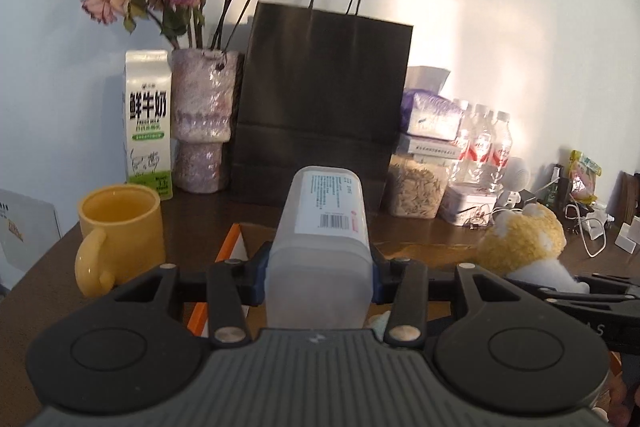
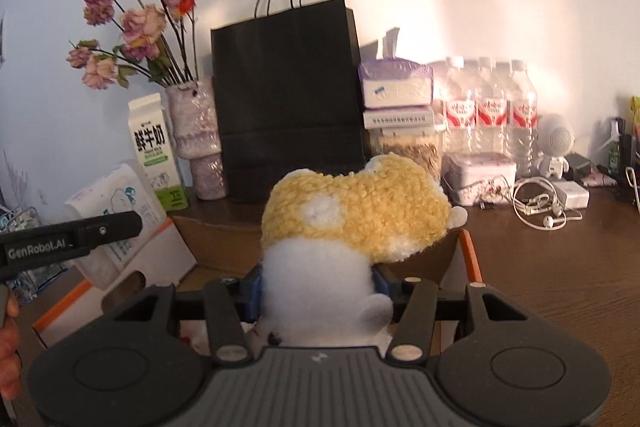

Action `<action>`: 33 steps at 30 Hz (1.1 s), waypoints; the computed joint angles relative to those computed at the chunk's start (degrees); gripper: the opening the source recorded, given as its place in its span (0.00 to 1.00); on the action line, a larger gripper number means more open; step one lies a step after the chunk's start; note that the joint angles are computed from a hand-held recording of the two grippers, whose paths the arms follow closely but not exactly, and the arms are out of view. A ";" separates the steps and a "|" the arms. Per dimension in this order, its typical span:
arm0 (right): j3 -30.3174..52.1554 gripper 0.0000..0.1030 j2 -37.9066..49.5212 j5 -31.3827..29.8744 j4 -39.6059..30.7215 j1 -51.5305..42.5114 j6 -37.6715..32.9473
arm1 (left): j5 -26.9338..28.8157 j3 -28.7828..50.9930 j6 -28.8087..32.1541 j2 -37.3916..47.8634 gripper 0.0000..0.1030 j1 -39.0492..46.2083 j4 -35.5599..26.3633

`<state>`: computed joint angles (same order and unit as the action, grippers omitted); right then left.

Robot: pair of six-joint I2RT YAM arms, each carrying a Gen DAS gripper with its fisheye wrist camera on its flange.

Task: Organize objects
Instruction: 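Carry the white container and plush toy into the cardboard box and release both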

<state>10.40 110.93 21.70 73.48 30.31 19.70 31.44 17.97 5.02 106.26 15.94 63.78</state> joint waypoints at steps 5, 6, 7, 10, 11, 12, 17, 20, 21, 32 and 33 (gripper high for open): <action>0.37 0.50 0.56 -0.87 -1.06 0.19 0.59 | -0.83 1.29 1.13 1.48 0.44 -0.41 -1.61; 0.27 0.50 0.60 -0.71 -1.04 0.37 0.68 | -1.02 1.23 1.42 1.66 0.44 -0.58 -1.69; 0.17 0.50 0.57 -0.57 -1.00 0.51 0.77 | -1.16 1.15 1.77 1.78 0.44 -0.76 -1.78; -0.22 0.51 0.25 -0.43 -0.99 0.83 0.86 | -1.47 0.71 2.35 1.82 0.44 -1.02 -1.86; -0.23 0.53 0.10 -0.40 -1.36 0.90 0.88 | -1.86 0.60 2.37 1.41 0.45 -1.13 -2.51; -0.16 0.55 -0.02 -0.29 -1.93 1.12 0.95 | -2.41 0.43 2.23 0.91 0.48 -1.24 -3.01; -0.90 1.00 -0.04 2.66 -0.24 3.77 0.51 | -6.45 -4.09 0.91 1.76 1.00 -2.22 8.05; -1.76 1.00 -0.55 3.52 1.08 4.29 0.56 | -6.26 -4.08 1.07 0.97 1.00 -2.40 6.66; -1.80 1.00 -0.66 3.94 0.90 4.29 0.72 | -6.60 -4.06 1.32 0.99 1.00 -2.61 6.51; -2.89 1.00 -0.20 4.38 3.37 4.37 0.77 | -6.64 -4.20 1.51 1.04 1.00 -2.66 6.34; -3.16 1.00 -0.33 4.47 3.76 4.47 0.72 | -6.59 -4.31 1.53 0.97 1.00 -2.61 6.40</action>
